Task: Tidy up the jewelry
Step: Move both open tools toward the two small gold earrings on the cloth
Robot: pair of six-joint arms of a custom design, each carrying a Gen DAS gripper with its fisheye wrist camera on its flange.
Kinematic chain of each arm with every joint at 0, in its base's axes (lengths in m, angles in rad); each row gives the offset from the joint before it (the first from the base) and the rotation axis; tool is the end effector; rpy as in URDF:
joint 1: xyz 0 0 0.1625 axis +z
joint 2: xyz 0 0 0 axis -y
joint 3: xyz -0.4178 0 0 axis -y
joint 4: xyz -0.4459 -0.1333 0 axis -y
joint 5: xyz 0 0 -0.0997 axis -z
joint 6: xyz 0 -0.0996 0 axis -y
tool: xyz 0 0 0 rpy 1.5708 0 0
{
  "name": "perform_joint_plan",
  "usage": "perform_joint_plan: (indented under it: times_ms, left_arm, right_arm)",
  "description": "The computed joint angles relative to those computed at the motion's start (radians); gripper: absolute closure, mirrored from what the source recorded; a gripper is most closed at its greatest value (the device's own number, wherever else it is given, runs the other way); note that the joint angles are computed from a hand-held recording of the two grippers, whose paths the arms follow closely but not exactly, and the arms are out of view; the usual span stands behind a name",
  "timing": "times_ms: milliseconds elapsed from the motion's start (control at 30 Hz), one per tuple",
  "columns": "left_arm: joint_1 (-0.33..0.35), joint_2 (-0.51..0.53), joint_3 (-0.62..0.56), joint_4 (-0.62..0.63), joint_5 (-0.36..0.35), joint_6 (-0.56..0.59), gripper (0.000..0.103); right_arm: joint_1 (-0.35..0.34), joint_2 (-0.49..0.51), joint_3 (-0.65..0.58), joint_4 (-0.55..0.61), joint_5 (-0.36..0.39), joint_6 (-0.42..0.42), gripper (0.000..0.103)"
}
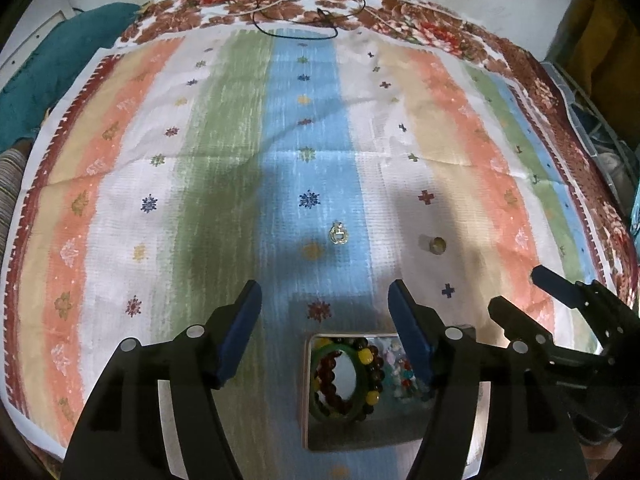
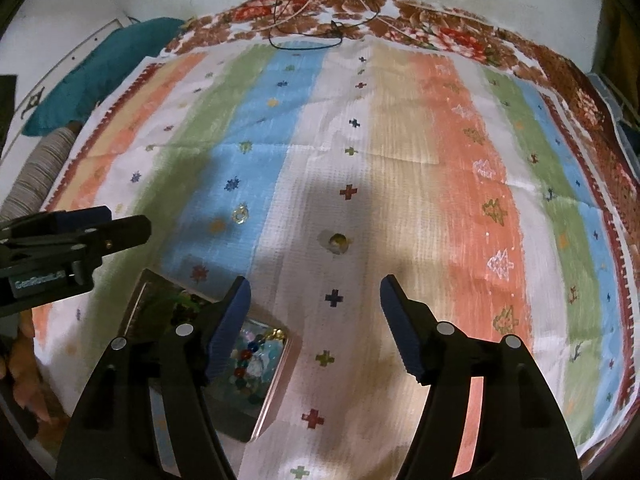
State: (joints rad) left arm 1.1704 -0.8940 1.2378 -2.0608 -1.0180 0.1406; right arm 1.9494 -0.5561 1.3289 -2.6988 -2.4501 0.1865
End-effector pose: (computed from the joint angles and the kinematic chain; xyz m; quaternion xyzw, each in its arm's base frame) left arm -0.1380 -0.8021 0.2686 0.2372 0.9299 -0.1049 0.2608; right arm 0.3444 -0.7128 0.0469 0.0106 -0.8938 0.2703 0.3577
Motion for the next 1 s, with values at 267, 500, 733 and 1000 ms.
perform_joint_plan:
  times_ms: [267, 500, 733, 1000]
  left_arm:
    - [-0.001, 0.050, -0.040, 0.020, 0.015, 0.006, 0.036]
    - [0.010, 0.107, -0.103, 0.064, 0.030, -0.010, 0.036]
    - [0.021, 0.160, -0.172, 0.114, 0.024, -0.034, 0.036]
    - [0.033, 0.220, -0.245, 0.165, 0.029, -0.046, 0.036]
  right_arm:
    - [-0.019, 0.026, -0.043, 0.031, 0.017, -0.010, 0.036]
    - [-0.039, 0.053, -0.084, 0.068, 0.007, -0.010, 0.036]
    - [-0.061, 0.075, -0.121, 0.089, 0.027, -0.019, 0.036]
    - [-0.078, 0.089, -0.149, 0.128, 0.044, -0.008, 0.036]
